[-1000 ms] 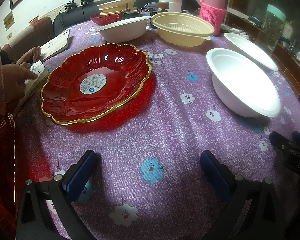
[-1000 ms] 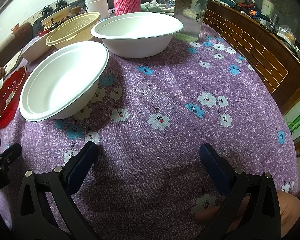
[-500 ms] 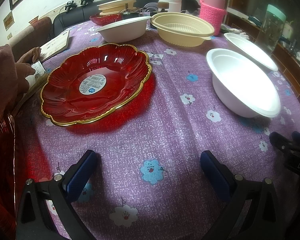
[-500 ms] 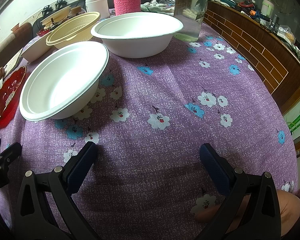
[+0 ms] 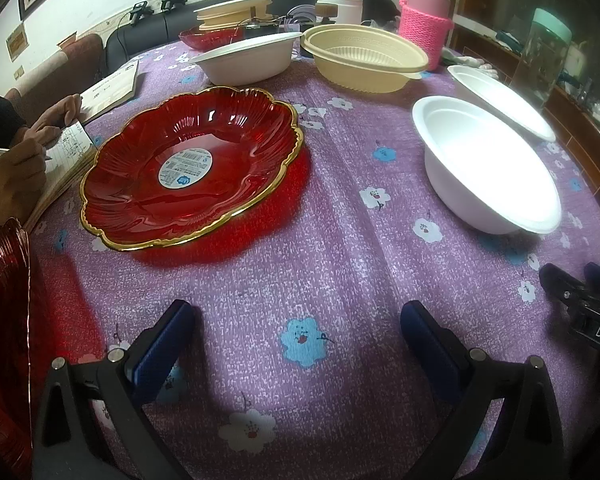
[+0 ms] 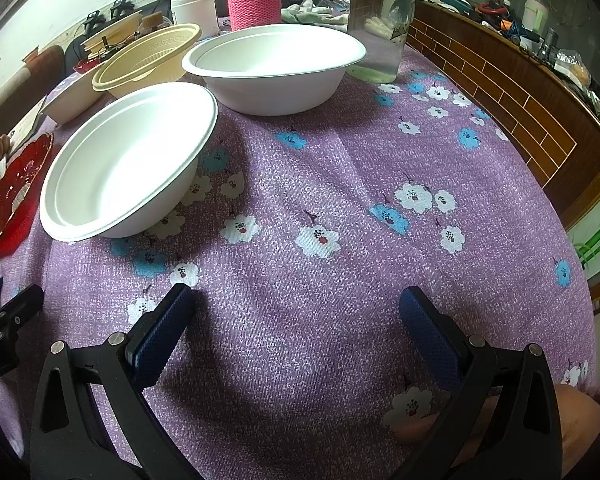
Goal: Organize plates and bowls
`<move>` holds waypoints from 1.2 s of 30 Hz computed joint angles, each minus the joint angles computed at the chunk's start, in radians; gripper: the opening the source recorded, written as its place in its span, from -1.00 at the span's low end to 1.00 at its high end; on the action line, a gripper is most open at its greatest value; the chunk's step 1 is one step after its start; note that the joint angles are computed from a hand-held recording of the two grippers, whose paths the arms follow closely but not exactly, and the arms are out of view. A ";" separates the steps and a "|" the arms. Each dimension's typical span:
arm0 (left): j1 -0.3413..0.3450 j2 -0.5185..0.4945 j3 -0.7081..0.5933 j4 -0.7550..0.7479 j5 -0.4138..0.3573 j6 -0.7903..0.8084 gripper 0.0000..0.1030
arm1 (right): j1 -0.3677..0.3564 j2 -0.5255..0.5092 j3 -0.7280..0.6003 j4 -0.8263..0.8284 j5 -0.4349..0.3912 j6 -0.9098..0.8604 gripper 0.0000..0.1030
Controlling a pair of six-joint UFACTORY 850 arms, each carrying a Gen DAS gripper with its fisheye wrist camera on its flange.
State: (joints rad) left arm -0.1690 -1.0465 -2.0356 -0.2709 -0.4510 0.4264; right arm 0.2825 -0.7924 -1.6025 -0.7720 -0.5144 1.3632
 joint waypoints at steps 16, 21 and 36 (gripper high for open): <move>0.000 0.001 0.001 0.001 0.000 -0.001 0.99 | -0.001 0.003 0.004 -0.001 0.000 0.000 0.99; -0.001 0.001 0.001 0.002 0.001 -0.002 0.99 | -0.001 0.002 0.003 -0.002 0.001 0.002 0.99; 0.005 -0.012 -0.019 -0.059 -0.014 0.092 0.99 | 0.011 -0.007 -0.010 -0.002 -0.021 0.024 0.99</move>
State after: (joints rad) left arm -0.1637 -1.0585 -2.0551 -0.3299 -0.4649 0.5185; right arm 0.2931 -0.7989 -1.6130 -0.7744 -0.5355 1.3870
